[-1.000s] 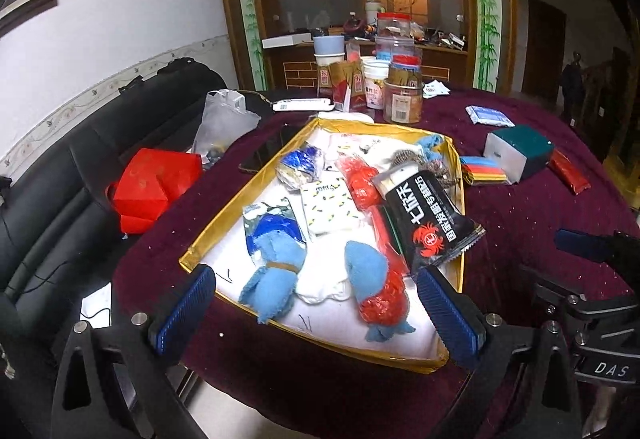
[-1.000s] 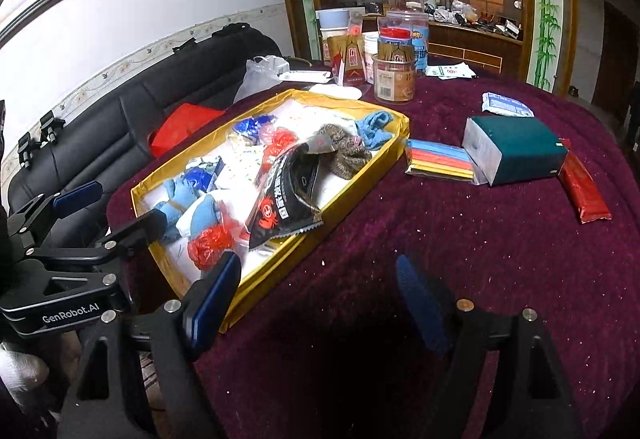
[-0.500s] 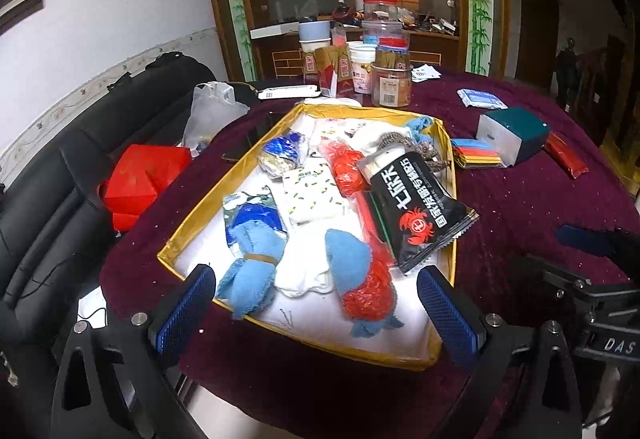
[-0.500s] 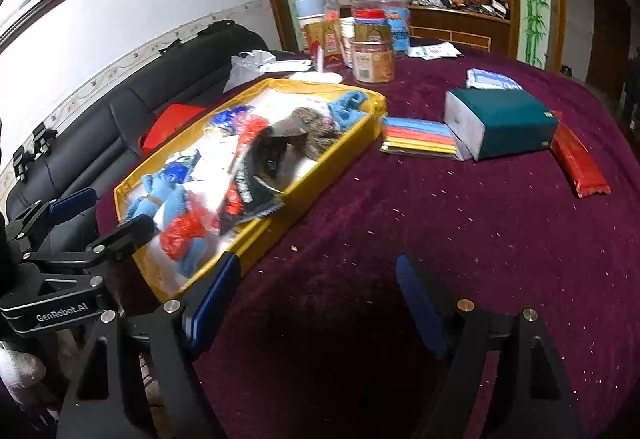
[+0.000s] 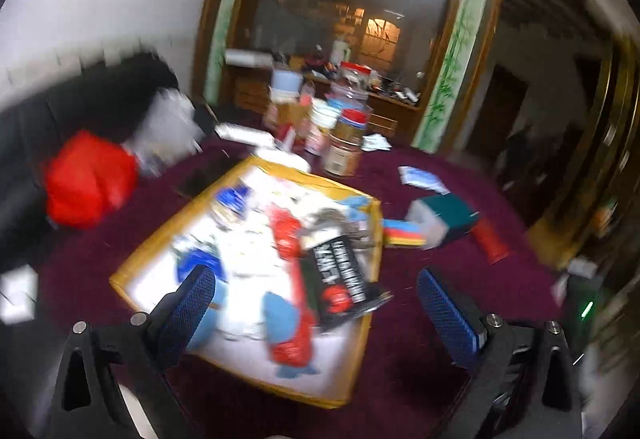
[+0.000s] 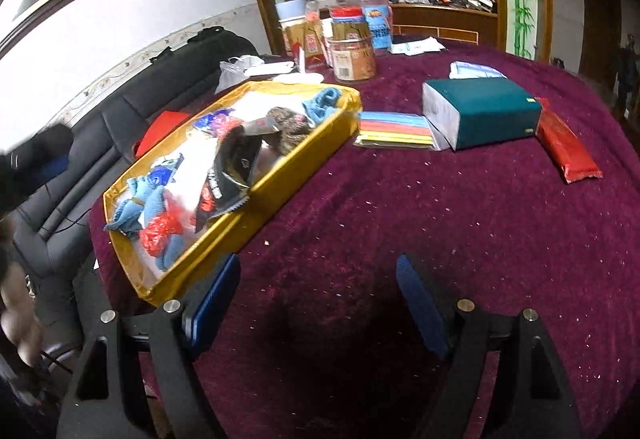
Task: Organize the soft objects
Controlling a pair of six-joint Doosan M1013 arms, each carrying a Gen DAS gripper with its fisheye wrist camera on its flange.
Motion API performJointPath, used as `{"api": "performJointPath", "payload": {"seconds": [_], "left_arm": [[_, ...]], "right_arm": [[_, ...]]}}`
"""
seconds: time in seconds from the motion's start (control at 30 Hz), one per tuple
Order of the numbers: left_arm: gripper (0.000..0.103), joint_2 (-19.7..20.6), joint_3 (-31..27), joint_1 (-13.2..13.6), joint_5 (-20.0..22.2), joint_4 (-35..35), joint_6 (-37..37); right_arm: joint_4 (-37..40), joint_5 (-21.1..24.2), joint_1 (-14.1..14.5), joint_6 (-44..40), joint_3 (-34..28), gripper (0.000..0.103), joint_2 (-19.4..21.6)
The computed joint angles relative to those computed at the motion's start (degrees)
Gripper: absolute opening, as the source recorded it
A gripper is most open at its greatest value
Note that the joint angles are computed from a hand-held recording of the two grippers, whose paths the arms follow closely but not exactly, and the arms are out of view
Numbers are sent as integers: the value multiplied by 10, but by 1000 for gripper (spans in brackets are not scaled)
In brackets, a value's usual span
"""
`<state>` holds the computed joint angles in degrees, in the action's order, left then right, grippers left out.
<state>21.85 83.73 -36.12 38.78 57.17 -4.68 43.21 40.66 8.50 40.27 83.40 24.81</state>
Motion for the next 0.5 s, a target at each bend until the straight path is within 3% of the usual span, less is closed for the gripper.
{"api": "performJointPath", "payload": {"seconds": [0.03,0.1,0.27,0.33,0.43,0.5], "left_arm": [[102,0,-1,11,-19,-26,15],[102,2,-4,19,-15,-52,12],[102,-11,19,16,-59,2,-48],[102,-7,11,8,-46,17,-33],[102,19,-36,-11,15,-19,89],[102,35,-61,-19,37,-33,129]], "right_arm": [[4,1,0,-4,1,80,-1],[10,0,0,-8,2,80,-2],[-2,-5,0,-4,3,80,-2],[-4,-3,-2,3,1,80,-1],[4,-6,-8,0,4,80,-3],[6,-8,-12,1,6,80,-5]]}}
